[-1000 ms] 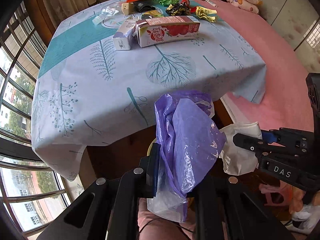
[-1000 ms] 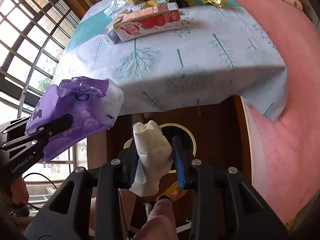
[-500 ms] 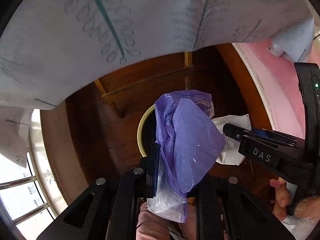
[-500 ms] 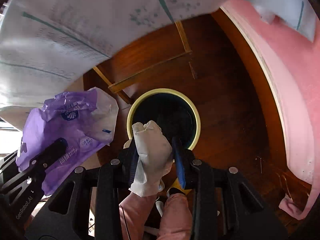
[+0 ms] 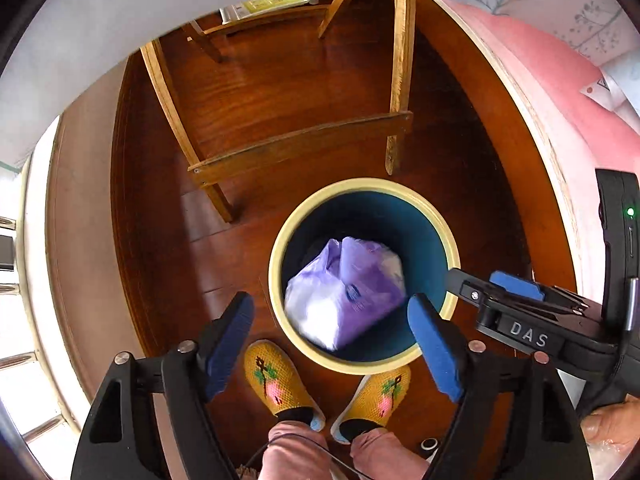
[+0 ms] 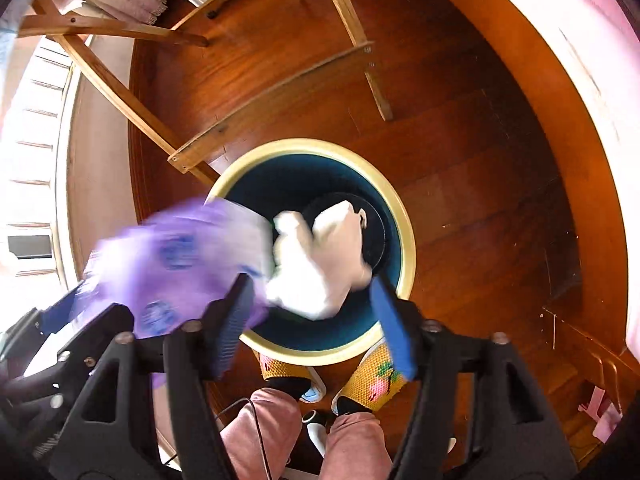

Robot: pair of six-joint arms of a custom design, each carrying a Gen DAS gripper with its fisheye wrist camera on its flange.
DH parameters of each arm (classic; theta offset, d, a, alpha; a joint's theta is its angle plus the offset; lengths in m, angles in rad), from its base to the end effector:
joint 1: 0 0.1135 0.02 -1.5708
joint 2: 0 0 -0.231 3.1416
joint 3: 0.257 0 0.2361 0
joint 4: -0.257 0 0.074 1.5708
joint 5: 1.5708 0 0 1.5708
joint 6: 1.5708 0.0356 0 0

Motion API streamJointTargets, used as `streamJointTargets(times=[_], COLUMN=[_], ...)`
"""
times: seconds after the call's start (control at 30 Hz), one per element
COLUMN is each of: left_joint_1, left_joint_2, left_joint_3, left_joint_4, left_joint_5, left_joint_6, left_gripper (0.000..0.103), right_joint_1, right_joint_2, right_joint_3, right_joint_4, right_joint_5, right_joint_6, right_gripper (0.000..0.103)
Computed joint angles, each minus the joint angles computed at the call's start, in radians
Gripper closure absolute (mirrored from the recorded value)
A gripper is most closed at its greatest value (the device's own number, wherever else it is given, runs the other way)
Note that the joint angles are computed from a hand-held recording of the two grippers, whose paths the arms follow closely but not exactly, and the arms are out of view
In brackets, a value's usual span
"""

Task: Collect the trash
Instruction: 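Open both tools to drop the bag and tissue into the bin, then move both tools back over the table toward the two drink cartons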

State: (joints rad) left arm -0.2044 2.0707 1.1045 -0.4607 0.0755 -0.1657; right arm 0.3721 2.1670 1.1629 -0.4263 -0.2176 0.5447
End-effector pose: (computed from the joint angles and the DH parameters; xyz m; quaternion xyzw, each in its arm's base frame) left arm 0.3183 -0.0687 0.0541 0.0220 0.9965 -0.0502 0.0637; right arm 0.3122 0.1301 0.0365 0.0779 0.9886 0.1280 0.0146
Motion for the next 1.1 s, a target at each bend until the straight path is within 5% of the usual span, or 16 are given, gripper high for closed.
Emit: streamJointTargets(times=[0.27, 0.57, 0.8, 0.97, 1.1], left_joint_1=[-0.004, -0.020, 0.007, 0.031, 0.034], left_joint_2=[-0.108, -0.367, -0.455, -0.400, -0.263], left_joint_3=[-0.044, 0.030, 0.387, 0.757, 1.175], left_joint_4=[-0.006, -0.240, -0.593, -0.840, -1.062], left_joint_5=[-0.050, -0.075, -0.079, -0.095, -0.153], left_joint_6=[0.036, 0.039, 0.026, 0.017, 0.007], left_gripper=[0.022, 0.022, 0.022, 0.022, 0.022], right_joint_1=[0.007, 0.029, 0.034, 0.049, 0.062], right_joint_2=[-0.036, -0.230, -0.411, -0.453, -0.404], right_joint_3=[-0.017, 0.014, 0.203, 0.496, 0.811], right_joint_4=[0.039, -0.125, -0.416, -0.675, -0.878], right_joint_5=[0.065, 0.154, 0.122, 0.126, 0.151], right_joint_6=[-0.003, 0.007, 0.002, -0.026, -0.059], right_gripper=[0.037, 0.037, 0.037, 0.036, 0.036])
